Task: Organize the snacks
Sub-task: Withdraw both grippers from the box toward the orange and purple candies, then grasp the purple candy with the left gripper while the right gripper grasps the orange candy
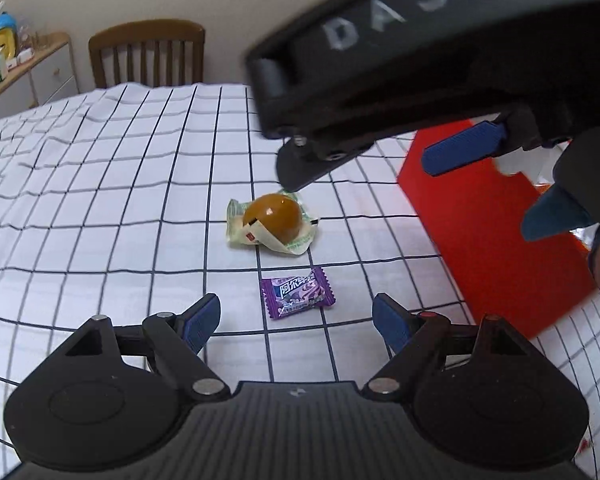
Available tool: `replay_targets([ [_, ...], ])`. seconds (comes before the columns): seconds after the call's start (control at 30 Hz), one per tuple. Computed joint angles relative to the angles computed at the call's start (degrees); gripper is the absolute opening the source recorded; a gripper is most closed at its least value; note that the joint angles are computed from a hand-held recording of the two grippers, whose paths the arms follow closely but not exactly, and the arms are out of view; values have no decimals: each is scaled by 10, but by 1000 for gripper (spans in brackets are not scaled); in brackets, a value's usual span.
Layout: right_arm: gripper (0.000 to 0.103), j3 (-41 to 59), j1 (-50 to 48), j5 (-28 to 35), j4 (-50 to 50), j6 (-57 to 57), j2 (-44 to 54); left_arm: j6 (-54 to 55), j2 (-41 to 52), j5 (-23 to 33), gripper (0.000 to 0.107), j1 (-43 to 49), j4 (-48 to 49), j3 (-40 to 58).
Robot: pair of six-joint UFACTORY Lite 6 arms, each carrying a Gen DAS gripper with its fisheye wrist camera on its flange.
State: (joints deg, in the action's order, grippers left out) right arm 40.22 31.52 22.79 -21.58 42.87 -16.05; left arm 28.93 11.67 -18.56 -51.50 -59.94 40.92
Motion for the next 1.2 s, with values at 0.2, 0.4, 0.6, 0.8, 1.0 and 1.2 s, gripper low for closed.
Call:
replay_targets([
  [0.2, 93, 44, -4, -8, 28, -57, 78, -52, 63, 4, 83, 8, 6, 49],
  [0.4, 91, 100, -14, -19, 73, -133, 162, -17, 86, -24, 83, -7, -48, 68],
  [0.6, 87, 139, -38, -26, 178, -259, 230, -17, 96, -43, 82, -18, -56, 71],
  [0.8, 83, 193, -68, 4, 258, -369, 286, -4, 107, -43, 79, -19, -71, 83],
  [1.0, 83, 225, -71, 25, 327, -442, 327, 2, 106, -35, 70, -10, -75, 90],
  [1.2, 76, 261, -73, 46, 294, -432, 365, 23, 103, -44, 53, -9, -79, 83],
])
